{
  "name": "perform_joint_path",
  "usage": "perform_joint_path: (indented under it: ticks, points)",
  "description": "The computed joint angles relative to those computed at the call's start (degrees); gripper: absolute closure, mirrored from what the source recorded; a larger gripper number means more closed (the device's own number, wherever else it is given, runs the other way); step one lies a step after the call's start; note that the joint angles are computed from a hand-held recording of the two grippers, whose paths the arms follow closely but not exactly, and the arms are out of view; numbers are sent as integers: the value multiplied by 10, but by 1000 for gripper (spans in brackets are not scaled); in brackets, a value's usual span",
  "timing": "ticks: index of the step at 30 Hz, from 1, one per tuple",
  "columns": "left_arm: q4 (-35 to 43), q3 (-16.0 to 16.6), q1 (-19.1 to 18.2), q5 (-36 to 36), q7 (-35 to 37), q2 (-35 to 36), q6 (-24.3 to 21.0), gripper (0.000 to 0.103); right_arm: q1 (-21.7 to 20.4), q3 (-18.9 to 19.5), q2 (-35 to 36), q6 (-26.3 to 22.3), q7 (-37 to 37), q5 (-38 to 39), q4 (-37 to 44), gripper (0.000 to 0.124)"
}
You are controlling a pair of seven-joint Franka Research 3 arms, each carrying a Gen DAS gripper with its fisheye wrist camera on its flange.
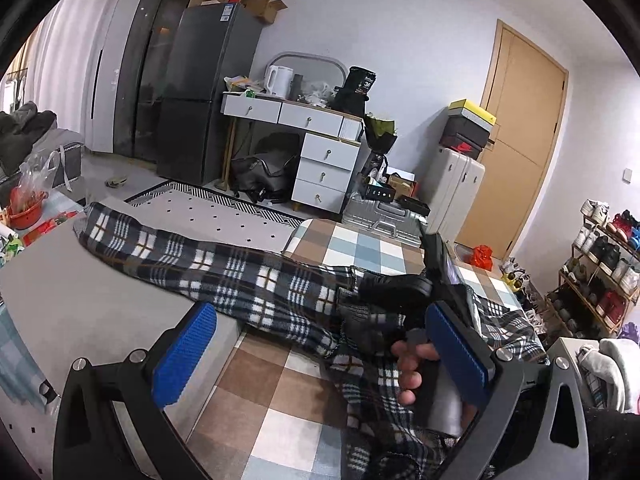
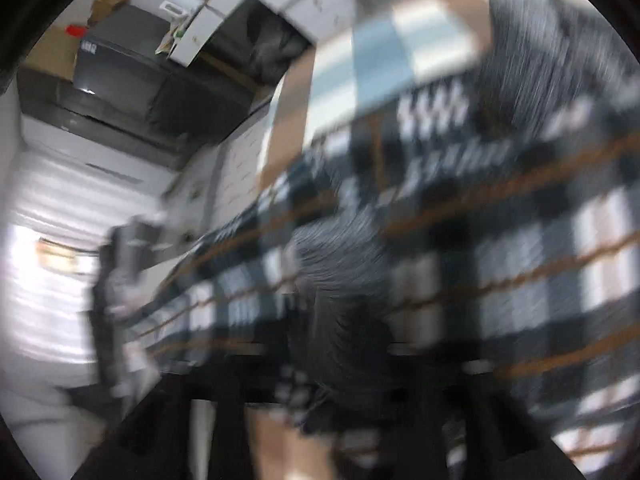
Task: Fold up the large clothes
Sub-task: 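Lift the held sleeve and lay it across the jacket body with the right gripper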
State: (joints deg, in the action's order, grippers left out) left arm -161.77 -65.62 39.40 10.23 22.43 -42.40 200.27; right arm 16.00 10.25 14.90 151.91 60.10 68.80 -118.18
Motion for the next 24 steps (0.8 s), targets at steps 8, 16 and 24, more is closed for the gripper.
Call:
perform_joint_path:
  ticks: [8,16,24]
  points:
    - [3,-11,8,4,-1,-7,1,1,-45,-52,-158,-170,-176,122,-98,23]
    - [31,-40,22,25,-8,-14,-30,1,-122,-158,-195,-200,-115,-49,-98,21]
    - [70,-70,48,85,-38,-19,-75,1,-189,-162,-95,-206,-56,-158,-81,27]
